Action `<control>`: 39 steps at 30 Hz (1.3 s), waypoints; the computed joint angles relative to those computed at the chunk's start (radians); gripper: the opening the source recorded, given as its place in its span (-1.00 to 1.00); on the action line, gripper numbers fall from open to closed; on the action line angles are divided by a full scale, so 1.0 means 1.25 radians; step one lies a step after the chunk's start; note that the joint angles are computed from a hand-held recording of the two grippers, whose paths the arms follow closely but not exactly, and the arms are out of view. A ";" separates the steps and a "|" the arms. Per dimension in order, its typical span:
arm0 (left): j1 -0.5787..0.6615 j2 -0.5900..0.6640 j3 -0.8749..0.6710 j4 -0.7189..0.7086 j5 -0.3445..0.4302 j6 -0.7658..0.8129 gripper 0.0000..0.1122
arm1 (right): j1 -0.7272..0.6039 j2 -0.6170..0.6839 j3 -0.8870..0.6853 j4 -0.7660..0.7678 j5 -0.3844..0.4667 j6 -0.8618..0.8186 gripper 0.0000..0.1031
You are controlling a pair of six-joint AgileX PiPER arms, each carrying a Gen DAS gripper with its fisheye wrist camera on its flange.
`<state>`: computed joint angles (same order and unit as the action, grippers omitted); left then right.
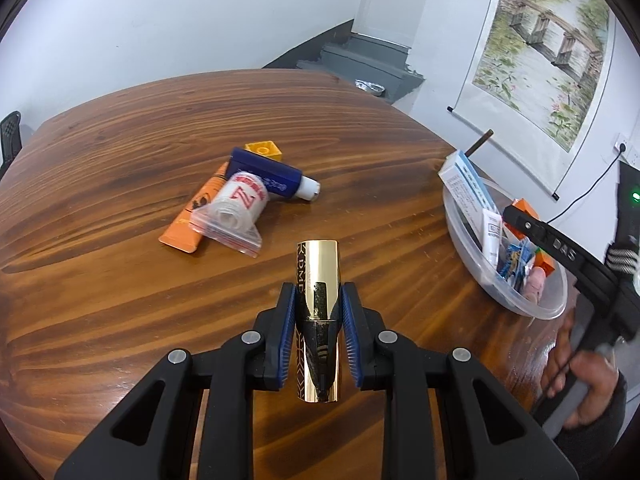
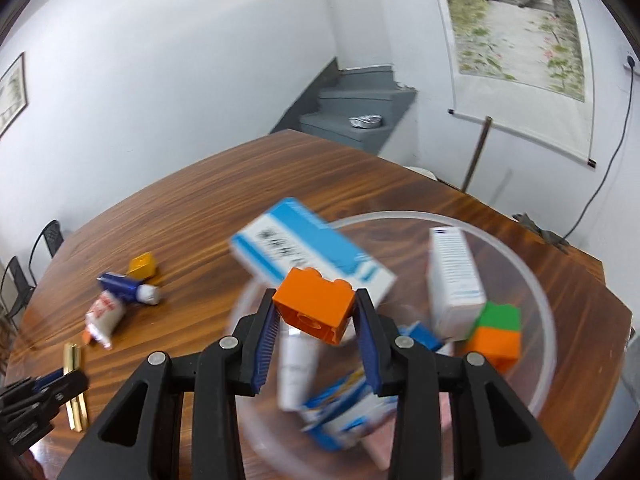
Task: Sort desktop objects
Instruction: 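Drop the orange block and gold tube into the clear bowl with both grippers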
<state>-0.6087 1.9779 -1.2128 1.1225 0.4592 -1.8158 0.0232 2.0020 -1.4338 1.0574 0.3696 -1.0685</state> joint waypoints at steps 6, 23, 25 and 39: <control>-0.011 0.032 -0.051 -0.084 -0.003 0.091 -0.55 | -0.044 0.067 -0.098 -0.125 0.063 0.156 -0.20; -0.062 0.213 -0.464 -0.396 0.089 0.540 -0.55 | -0.158 0.040 0.009 0.305 0.201 -0.181 -0.06; -0.066 0.245 -0.529 -0.437 0.107 0.603 -0.55 | -0.169 0.042 0.017 0.354 0.212 -0.214 -0.05; -0.051 0.434 -0.886 -0.640 0.203 0.852 -0.55 | -0.188 0.059 0.013 0.413 0.233 -0.228 -0.04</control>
